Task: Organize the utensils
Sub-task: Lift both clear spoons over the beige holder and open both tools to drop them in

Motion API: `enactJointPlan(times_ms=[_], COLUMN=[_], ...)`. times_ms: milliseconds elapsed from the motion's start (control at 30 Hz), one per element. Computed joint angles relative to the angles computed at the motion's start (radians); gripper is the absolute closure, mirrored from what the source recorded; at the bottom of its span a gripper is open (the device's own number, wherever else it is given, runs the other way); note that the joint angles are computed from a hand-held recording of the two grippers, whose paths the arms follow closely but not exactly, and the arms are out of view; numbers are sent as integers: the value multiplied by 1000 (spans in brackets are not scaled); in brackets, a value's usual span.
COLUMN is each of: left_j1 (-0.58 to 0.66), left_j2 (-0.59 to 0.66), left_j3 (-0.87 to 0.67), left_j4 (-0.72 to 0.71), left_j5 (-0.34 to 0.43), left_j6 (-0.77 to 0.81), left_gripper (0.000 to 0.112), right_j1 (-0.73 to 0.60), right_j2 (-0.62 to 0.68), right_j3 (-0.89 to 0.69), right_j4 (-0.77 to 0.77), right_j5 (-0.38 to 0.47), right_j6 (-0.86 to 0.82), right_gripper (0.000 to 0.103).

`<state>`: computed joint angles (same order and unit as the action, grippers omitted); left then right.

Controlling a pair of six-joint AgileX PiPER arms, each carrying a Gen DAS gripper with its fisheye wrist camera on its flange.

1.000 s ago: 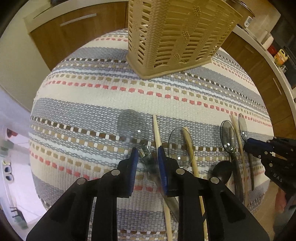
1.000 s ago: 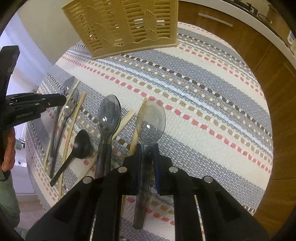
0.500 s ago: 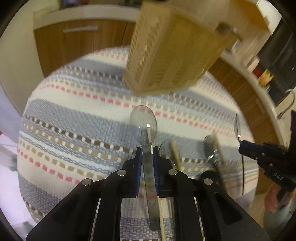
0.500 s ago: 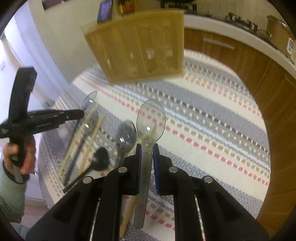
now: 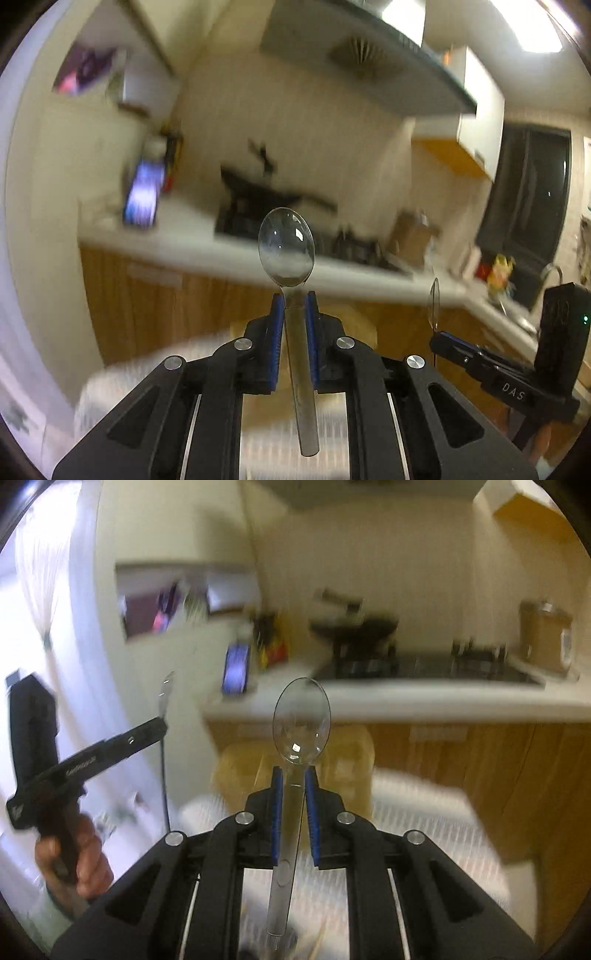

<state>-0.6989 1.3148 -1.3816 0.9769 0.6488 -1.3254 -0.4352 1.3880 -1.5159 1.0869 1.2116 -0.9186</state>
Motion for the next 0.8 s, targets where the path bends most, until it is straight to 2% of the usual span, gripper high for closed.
enactJointPlan(times_ms=[33,67,167,233,300,400,533,600,700,733,767,800], left_j1=[-7,-1,13,48,65,61,50,47,42,44,48,47], left_j2=[27,72,167,214,235,254,282,291,283,266,259,238], left_j3=[-31,-76,-168,-199,-190,-134,-84,-64,-30,-13,-4,16], left_j4=[63,132,234,246,271,364,416,426,441,434,430,433], left_j5=[10,21,52,31,23,47,88,90,93,77,63,54], left_j6=[-46,-85,-131,-152,-193,-291,-340,-338,-357,-361,-366,-378], left_gripper=[102,102,102,102,102,102,102,102,100,91,72,63], right_j1=[13,46,135,194,229,294,318,314,290,277,262,249], right_j2=[27,53,153,209,256,272,251,229,227,218,206,193], right_j3=[-36,-66,-169,-215,-240,-166,-38,17,22,29,36,45], right_j4=[12,16,-20,-75,-104,-127,-45,8,7,9,15,14], right_j5=[-34,-108,-265,-362,-409,-546,-633,-648,-585,-558,-526,-499], right_j6=[16,31,104,152,176,127,-29,-103,-112,-116,-129,-142], right_gripper=[93,93,93,93,93,93,93,93,92,92,89,76])
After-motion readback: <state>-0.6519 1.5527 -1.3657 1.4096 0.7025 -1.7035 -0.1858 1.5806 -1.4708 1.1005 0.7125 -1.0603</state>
